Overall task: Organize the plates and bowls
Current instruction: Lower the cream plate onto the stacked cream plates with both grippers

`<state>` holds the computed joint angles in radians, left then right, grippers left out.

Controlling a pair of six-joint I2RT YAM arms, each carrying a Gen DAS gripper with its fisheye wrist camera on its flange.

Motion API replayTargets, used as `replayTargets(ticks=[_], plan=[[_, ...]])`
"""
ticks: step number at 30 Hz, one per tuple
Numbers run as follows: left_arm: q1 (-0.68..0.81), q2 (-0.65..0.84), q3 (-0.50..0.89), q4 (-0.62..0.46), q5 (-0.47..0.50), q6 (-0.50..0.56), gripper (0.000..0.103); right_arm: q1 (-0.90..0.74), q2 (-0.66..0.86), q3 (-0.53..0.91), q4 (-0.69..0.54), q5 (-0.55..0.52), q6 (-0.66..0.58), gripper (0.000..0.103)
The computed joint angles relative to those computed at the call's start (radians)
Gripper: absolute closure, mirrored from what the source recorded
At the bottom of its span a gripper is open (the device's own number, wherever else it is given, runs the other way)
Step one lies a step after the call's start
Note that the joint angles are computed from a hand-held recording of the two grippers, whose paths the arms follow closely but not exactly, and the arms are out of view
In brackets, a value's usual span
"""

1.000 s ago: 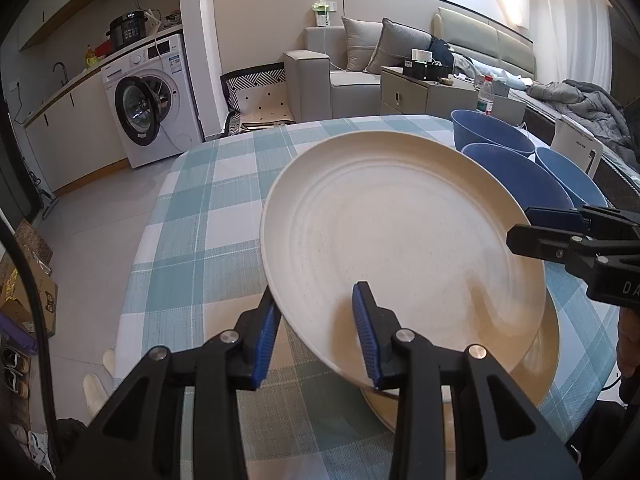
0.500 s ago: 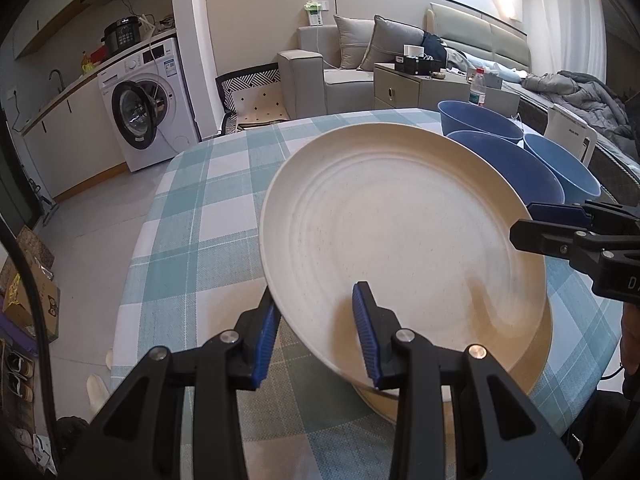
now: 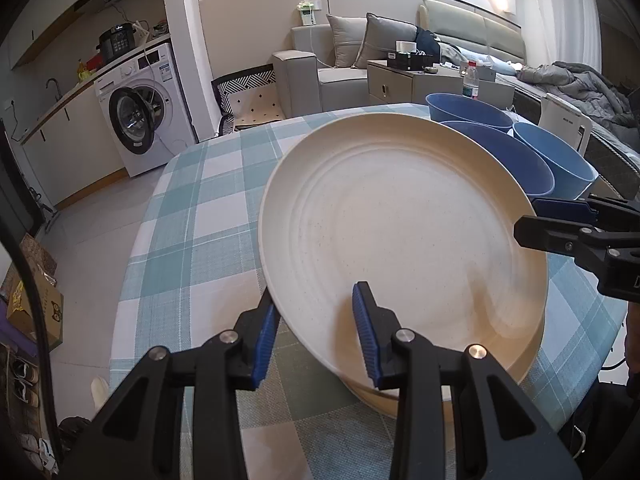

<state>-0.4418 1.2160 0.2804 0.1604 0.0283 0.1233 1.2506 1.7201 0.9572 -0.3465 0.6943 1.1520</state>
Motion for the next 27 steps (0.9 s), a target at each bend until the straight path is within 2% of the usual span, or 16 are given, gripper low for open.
replayTargets(ticks=[27], plan=[[-0.07,0.004,-0.029,-0.004,-0.061,-0.015,0.066,0.067,0.012,-0.027,-0.033,0.005,0.112,0.052]])
